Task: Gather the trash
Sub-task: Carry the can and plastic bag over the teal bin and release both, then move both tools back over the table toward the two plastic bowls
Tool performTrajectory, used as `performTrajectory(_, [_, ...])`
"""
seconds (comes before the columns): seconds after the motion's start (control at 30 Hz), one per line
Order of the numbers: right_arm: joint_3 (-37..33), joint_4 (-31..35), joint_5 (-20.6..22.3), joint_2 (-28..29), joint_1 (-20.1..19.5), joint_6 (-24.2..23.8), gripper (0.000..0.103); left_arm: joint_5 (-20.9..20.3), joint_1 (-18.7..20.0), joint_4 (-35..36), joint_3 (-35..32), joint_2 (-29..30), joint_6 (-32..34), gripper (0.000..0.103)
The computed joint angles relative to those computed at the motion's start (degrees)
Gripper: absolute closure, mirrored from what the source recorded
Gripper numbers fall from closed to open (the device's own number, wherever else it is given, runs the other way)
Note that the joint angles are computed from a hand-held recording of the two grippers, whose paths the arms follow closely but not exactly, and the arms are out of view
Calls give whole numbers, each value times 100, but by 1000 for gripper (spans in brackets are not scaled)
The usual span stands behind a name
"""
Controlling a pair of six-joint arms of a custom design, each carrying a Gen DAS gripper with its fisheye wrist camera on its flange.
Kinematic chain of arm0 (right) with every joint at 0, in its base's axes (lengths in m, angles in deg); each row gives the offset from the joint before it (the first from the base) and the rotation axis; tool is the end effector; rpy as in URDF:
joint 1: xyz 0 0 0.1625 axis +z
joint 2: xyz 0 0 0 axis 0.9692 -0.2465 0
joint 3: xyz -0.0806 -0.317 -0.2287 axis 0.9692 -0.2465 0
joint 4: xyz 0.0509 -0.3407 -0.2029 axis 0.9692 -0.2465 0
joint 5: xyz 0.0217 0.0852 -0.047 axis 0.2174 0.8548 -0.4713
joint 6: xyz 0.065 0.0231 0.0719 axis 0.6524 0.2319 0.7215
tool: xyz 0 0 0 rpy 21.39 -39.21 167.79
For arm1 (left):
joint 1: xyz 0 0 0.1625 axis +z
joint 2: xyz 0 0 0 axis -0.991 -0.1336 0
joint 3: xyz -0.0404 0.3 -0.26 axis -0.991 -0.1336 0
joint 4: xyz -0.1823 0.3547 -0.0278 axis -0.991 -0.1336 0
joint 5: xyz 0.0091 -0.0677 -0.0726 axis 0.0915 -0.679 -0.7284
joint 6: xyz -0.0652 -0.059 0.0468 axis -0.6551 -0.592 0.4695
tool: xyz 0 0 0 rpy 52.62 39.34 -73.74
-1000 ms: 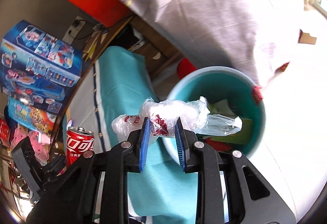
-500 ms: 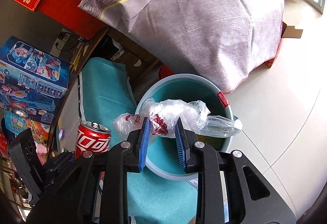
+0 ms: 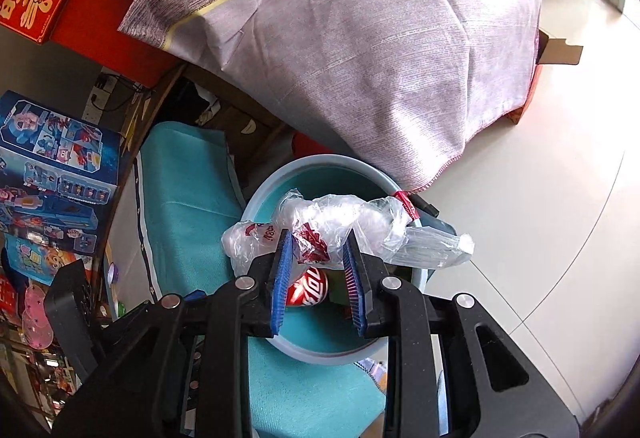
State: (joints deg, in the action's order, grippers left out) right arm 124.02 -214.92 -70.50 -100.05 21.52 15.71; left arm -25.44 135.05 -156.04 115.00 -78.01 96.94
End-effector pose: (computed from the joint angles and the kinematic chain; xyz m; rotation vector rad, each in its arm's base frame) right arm 0.1387 -0.4909 0.2098 -0.8898 -2.4324 1.1460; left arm -0.2737 -0.6394 0.0418 1.2911 2.3981 0.2418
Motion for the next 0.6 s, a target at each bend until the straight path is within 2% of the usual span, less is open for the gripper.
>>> performTrajectory(0.1, [-70,49,80,52,-54,-26,77,33,47,74,-70,33,-91,29])
performTrajectory(0.17, [-123,80,129,96,-82,-34,77,76,68,65,-115,60,-148,20])
performTrajectory(0.3, [-204,165,192,176,-130,-19,75,75,125,112,-228,82,-243,20])
performTrajectory(0.4, [-275,246,171,234,-123,-19,52,79,149,128,-265,80,-260,18])
performTrajectory(0.43, [-302,285,151,249,-112,-14,41,85,150,106,-243,64,-267,14])
performTrajectory(0.47, [-325,311,125,265,-100,-4,38,87,157,81,-230,53,-263,11])
performTrajectory(0.57, [-353,424,129,270,-94,113,28,90,174,69,-206,30,-273,10])
performTrajectory(0.6, [-348,437,137,267,-96,149,28,83,183,94,-220,36,-277,10])
